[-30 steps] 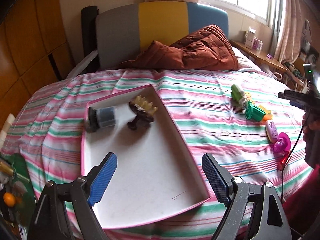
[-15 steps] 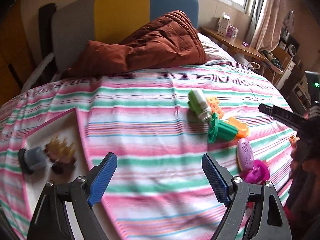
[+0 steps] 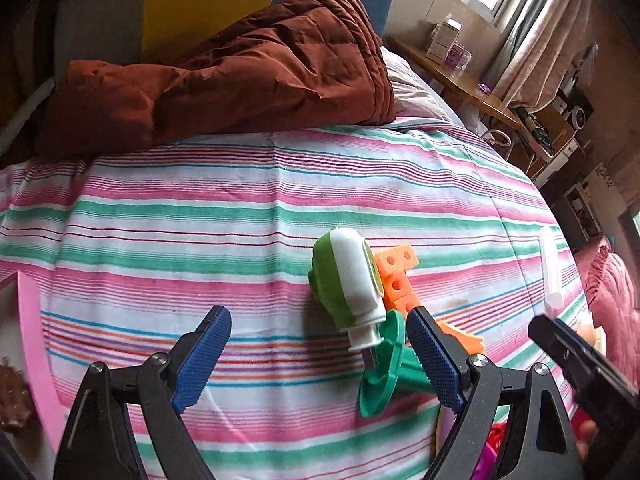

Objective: Organize rigid objects
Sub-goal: 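Close the left gripper around the green-and-white plug-in device, then lift the plug-in device with the left gripper while the right gripper grasps the green spool piece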

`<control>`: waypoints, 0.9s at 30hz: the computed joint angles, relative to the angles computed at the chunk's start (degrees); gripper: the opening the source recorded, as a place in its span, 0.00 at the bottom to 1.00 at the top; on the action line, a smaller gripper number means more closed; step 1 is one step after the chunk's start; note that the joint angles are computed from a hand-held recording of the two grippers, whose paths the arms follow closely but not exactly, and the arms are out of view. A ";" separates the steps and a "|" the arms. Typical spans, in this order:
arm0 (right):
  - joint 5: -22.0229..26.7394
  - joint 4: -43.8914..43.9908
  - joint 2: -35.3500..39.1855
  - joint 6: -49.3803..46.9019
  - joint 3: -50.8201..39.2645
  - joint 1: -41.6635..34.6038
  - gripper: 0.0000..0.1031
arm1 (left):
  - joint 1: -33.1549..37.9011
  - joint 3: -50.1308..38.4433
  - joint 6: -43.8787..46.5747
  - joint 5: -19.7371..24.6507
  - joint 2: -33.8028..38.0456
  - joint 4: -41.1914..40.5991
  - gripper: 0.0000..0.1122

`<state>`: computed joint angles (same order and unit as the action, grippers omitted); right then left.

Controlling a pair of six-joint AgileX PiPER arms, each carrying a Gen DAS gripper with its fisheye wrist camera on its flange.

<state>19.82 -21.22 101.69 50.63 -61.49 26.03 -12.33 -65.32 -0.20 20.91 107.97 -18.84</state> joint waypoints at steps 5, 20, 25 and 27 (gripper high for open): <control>-0.50 1.83 0.11 -2.02 -0.06 -0.01 0.61 | 0.89 -6.48 3.18 1.55 6.17 -4.26 0.80; 0.48 1.16 1.26 -1.47 -0.73 -0.30 0.61 | 3.60 2.90 19.04 0.60 2.52 -16.81 0.38; -0.05 5.24 1.88 -6.78 -1.16 -0.02 0.61 | 4.69 14.68 22.42 -2.80 -5.49 -17.19 0.38; -0.62 7.60 2.14 -10.29 -1.38 0.45 0.61 | 5.20 19.14 24.71 -3.66 -8.82 -19.05 0.38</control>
